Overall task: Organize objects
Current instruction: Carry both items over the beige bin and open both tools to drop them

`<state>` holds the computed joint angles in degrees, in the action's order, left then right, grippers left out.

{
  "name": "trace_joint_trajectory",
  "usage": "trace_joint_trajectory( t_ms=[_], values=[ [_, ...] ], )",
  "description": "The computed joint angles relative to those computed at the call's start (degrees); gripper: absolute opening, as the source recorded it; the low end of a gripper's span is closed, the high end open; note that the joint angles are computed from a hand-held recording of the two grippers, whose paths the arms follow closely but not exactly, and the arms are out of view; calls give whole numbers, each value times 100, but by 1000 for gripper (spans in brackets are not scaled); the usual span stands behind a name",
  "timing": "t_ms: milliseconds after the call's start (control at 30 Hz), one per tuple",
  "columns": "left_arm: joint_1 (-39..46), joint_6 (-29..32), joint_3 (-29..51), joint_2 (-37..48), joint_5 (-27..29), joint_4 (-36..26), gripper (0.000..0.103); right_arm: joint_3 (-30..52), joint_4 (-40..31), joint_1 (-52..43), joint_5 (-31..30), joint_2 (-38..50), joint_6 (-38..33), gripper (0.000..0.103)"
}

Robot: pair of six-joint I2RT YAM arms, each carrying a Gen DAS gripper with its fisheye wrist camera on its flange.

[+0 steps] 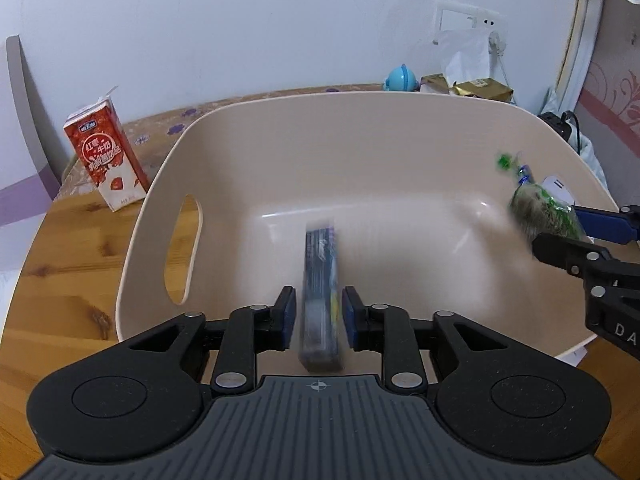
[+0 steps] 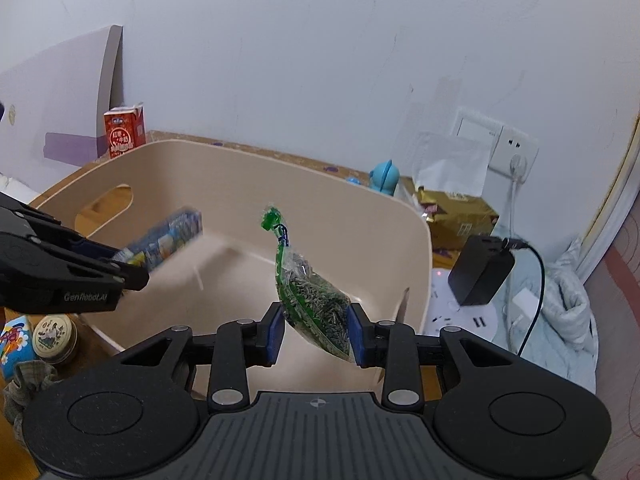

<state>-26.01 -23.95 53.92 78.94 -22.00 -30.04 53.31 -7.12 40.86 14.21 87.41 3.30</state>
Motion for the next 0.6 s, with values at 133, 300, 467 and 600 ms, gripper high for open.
trace_joint_trajectory(
  t_ms=[133,300,467,600],
  values=[
    [-174,32,-116,-321,-243,22,65,-96,-38,71,120,-221,57,52],
    [-558,-155,-259,-976,-723,-267,84,-411,-39,269,503,-826,167,81],
    [-853,-487,-433,-1708,-1019,-797,87,-786,-140,482,881,-1490,272,103],
    [-1131,-866,-616,-2325,-1237,-1333,87,-1037,-415,600,1068,-1968,408,103]
  ],
)
